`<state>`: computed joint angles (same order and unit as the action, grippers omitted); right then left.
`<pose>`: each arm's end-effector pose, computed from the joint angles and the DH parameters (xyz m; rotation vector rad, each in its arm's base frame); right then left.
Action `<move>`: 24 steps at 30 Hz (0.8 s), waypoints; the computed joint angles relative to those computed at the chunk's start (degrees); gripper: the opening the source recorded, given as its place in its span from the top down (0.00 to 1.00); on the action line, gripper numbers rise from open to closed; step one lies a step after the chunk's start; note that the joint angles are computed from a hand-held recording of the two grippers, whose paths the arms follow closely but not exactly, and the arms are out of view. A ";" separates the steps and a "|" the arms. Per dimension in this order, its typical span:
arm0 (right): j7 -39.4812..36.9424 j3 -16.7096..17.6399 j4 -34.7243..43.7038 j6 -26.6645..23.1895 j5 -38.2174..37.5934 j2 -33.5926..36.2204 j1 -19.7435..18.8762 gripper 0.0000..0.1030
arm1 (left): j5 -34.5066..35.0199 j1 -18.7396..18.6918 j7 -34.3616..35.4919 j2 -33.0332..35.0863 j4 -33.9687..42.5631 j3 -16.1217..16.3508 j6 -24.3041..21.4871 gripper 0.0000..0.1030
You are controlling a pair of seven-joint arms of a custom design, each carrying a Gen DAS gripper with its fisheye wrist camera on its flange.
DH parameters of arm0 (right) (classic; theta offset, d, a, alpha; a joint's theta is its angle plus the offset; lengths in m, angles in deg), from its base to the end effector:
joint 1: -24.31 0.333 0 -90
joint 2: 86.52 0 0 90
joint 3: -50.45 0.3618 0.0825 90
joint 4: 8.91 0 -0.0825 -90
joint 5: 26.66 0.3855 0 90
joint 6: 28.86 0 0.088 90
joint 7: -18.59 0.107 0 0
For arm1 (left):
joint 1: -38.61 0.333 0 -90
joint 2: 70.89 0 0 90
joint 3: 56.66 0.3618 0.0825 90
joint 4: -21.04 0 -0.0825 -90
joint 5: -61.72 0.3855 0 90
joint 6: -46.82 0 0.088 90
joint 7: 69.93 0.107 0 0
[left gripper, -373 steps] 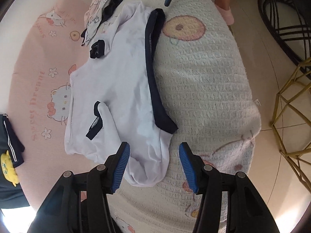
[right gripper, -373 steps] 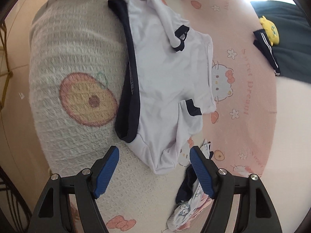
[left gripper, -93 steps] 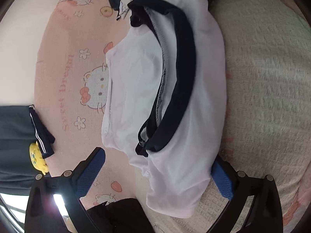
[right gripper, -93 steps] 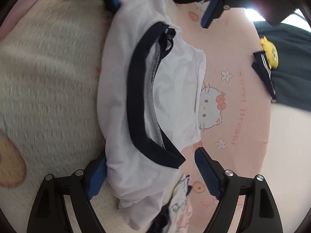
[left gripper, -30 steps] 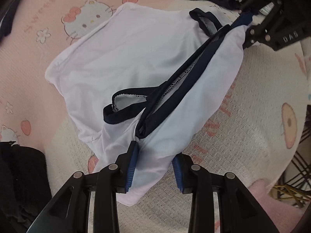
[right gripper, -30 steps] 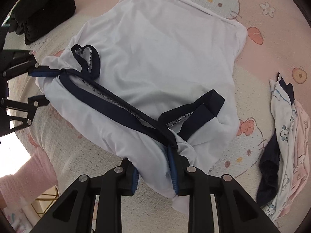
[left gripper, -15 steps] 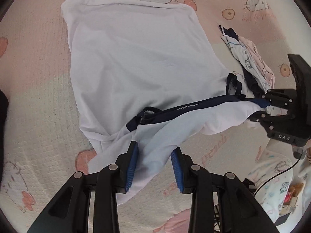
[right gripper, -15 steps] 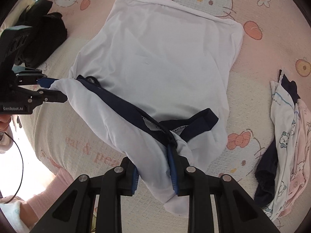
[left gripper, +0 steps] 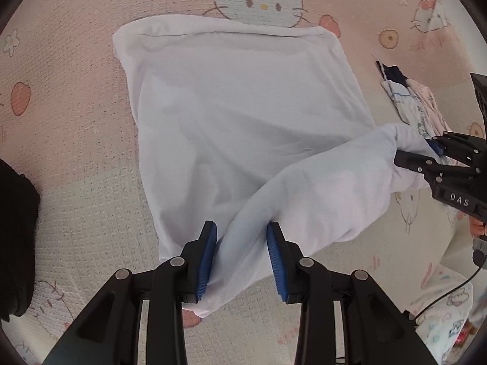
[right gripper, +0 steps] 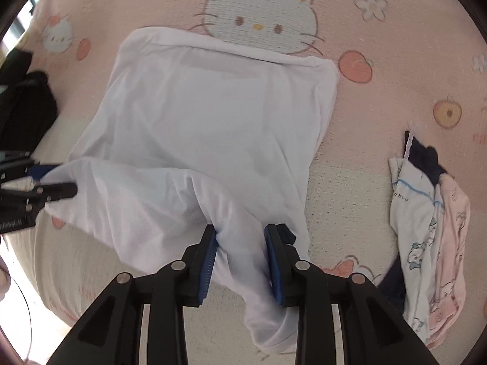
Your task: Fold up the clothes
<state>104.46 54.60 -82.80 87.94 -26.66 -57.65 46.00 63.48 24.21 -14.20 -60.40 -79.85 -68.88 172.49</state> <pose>0.6828 0.3158 0.5236 -2.5139 1.4747 -0.1617 0.5832 -0.2801 0.5305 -2.3003 2.0250 -0.3825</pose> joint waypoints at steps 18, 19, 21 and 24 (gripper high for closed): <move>3.47 0.19 -12.57 11.37 2.26 -11.37 -1.93 0.32 | -11.20 2.15 4.56 -10.49 -11.68 -0.54 15.10 0.32; 3.31 0.19 -11.48 9.51 1.66 -11.94 -1.89 0.31 | -8.01 1.91 3.01 -11.05 -11.22 -0.63 14.40 0.32; 2.37 0.12 -8.91 5.57 -0.49 -12.98 -1.52 0.31 | -5.30 1.66 1.67 -13.09 -11.21 -0.66 13.05 0.32; 1.98 -0.28 -7.79 4.49 -6.61 -15.67 0.03 0.30 | -7.66 1.67 2.62 -17.21 -13.53 -0.19 13.07 0.32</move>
